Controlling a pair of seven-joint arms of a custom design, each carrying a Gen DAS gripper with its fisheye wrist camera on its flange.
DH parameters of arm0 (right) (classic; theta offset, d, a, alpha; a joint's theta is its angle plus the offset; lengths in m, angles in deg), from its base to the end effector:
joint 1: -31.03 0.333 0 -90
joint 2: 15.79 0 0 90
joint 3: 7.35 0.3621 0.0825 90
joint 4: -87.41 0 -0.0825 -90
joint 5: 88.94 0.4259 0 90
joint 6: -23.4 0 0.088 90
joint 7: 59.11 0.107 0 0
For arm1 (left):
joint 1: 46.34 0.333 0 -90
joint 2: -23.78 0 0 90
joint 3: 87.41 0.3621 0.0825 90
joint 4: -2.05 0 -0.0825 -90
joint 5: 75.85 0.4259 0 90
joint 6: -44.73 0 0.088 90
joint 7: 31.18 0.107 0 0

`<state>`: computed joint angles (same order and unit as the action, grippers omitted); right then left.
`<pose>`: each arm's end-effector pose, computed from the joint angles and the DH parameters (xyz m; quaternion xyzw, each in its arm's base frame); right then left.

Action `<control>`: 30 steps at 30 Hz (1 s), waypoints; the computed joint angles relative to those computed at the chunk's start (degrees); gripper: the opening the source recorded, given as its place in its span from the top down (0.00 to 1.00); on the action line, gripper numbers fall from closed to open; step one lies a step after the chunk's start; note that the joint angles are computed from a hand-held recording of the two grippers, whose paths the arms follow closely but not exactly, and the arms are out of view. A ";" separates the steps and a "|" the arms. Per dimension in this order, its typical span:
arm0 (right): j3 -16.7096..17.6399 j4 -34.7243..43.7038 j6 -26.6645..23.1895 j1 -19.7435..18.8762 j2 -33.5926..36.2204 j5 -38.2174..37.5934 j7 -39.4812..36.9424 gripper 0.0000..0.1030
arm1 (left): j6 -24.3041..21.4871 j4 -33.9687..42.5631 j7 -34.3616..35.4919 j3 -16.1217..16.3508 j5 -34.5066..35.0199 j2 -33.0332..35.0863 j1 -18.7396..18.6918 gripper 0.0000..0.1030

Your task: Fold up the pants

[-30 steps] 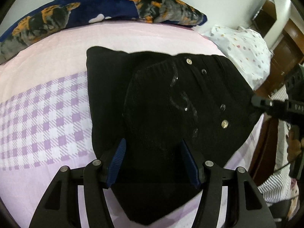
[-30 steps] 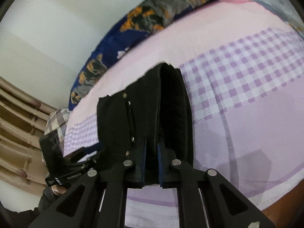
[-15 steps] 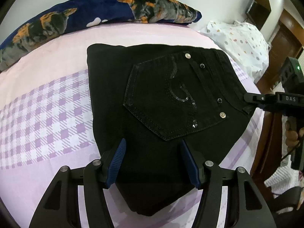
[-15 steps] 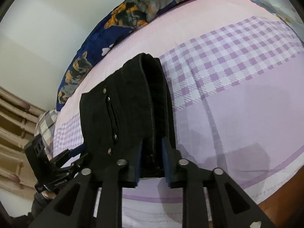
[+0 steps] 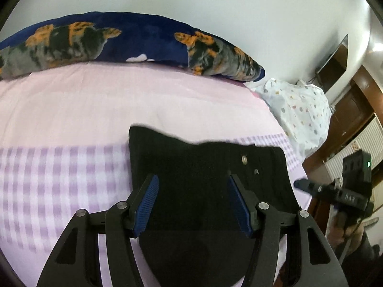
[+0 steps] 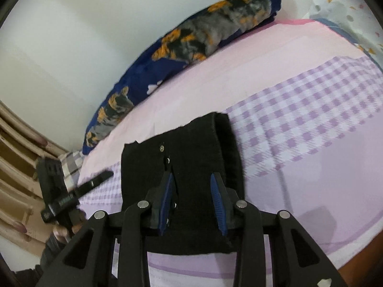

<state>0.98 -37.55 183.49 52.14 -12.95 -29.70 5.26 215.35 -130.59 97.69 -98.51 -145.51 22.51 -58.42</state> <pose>0.5469 0.2620 0.4334 -0.6753 0.6322 0.0503 0.3765 0.5353 -0.1588 0.4162 -0.6711 0.6304 -0.3864 0.0543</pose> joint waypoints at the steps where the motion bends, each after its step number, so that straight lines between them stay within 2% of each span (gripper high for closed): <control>1: 0.04 0.24 -0.02 0.12 0.45 -0.80 0.63 0.70 | -0.75 1.06 0.40 0.21 0.51 0.85 0.21 0.41; 4: 0.10 0.45 -0.37 0.07 1.65 -3.46 3.22 0.70 | -4.08 4.51 0.26 0.22 3.52 4.22 1.63 0.41; 8: 0.40 0.26 -1.43 -0.62 2.61 -4.83 5.51 0.75 | -9.20 8.27 -4.20 -0.43 7.83 9.00 4.93 0.42; 10: 0.65 0.29 -1.56 -0.89 2.85 -4.77 5.12 0.76 | -9.27 8.80 -4.54 -1.42 8.01 9.91 5.91 0.43; 13: 0.80 0.58 -2.06 -1.32 3.12 -4.24 4.67 0.76 | -6.30 7.94 -7.21 -2.33 13.15 9.91 5.54 0.43; 16: 0.84 0.58 -2.65 -1.62 2.93 -3.86 4.48 0.76 | -3.30 6.15 -14.73 -1.99 23.39 9.07 4.13 0.43; 17: 0.86 0.53 -2.71 -1.62 2.85 -3.74 4.44 0.75 | -1.86 4.75 -20.90 -0.84 30.76 8.21 2.63 0.43; 19: 0.89 -0.04 -2.80 -1.69 2.24 -2.85 3.73 0.75 | -0.06 2.45 -29.13 0.33 40.94 6.83 1.29 0.43; 20: 0.87 -0.50 -2.84 -1.72 1.78 -1.97 3.03 0.75 | 0.46 0.87 -36.28 1.88 49.40 5.77 -0.11 0.43; 22: 0.69 -1.38 -2.84 -1.62 0.92 -0.65 1.75 0.75 | 0.75 -1.71 -46.22 3.06 61.30 3.87 -1.09 0.43; 26: 0.16 -3.20 -2.29 -1.01 -1.04 2.17 -0.45 0.75 | -0.96 -6.25 -60.71 1.25 78.65 -0.19 0.12 0.43; 28: -0.14 -3.99 -1.83 -0.53 -2.01 3.39 -1.36 0.72 | -1.99 -7.26 -66.19 -0.22 85.10 -1.34 1.19 0.43; 30: -0.45 -4.74 -1.27 -0.02 -2.94 5.51 -2.55 0.70 | -2.65 -9.01 -69.08 -1.46 87.90 -2.86 1.63 0.43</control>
<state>0.54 -42.29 182.22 52.13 -15.89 -24.19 2.70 212.70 -139.61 28.60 -99.97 -57.62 19.65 -56.79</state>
